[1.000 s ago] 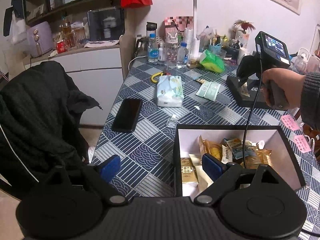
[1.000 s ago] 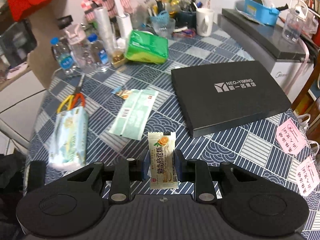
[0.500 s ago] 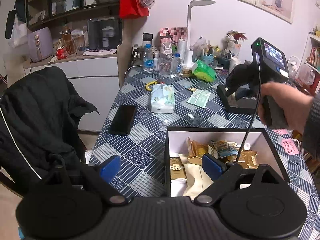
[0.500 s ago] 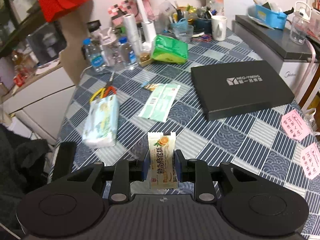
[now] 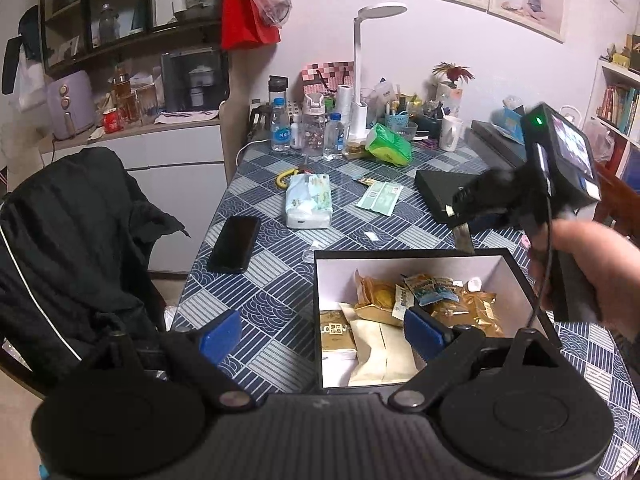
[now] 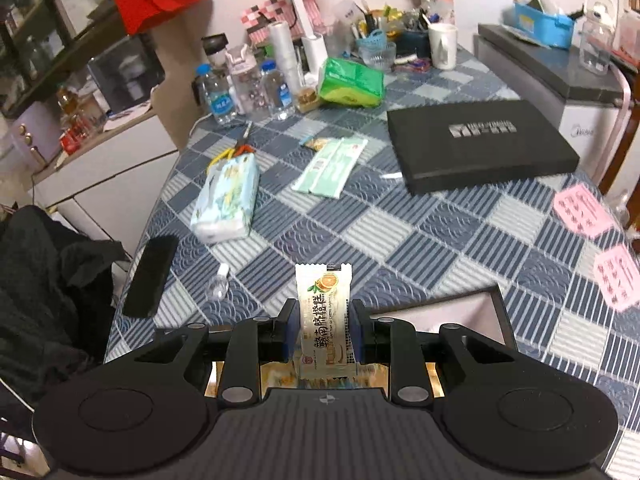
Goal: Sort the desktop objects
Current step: 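Lift the packet with the right tool and carry it over the box, then lower the packet into the box and open the right tool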
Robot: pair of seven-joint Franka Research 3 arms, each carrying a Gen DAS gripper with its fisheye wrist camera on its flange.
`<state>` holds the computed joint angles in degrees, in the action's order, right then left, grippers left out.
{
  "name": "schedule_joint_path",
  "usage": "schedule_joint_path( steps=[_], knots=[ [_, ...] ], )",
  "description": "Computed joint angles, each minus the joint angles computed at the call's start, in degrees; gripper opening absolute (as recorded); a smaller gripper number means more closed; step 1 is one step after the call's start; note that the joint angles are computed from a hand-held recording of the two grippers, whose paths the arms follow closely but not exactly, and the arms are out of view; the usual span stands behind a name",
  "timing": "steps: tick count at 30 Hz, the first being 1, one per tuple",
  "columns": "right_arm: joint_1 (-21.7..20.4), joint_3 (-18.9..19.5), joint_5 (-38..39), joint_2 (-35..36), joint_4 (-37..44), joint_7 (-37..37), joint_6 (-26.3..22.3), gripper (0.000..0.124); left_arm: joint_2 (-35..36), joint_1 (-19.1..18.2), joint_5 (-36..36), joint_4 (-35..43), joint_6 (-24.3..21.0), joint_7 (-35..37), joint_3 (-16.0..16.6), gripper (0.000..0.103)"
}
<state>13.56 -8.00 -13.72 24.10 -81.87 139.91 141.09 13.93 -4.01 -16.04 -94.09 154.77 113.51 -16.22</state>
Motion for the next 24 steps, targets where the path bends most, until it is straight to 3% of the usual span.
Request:
schedule_joint_path(
  steps=[9,24],
  knots=[
    [0.0,0.3,-0.4,-3.7,-7.9,2.6,1.1,0.026,-1.0,-0.2,-0.1,-1.2,0.3,0.3,0.2,0.103],
    [-0.9,0.9,-0.1,-3.7,-12.3,4.1,-0.5,0.026,-0.9,-0.5,1.5,-1.1,0.1,-2.1,0.7,0.103]
  ],
)
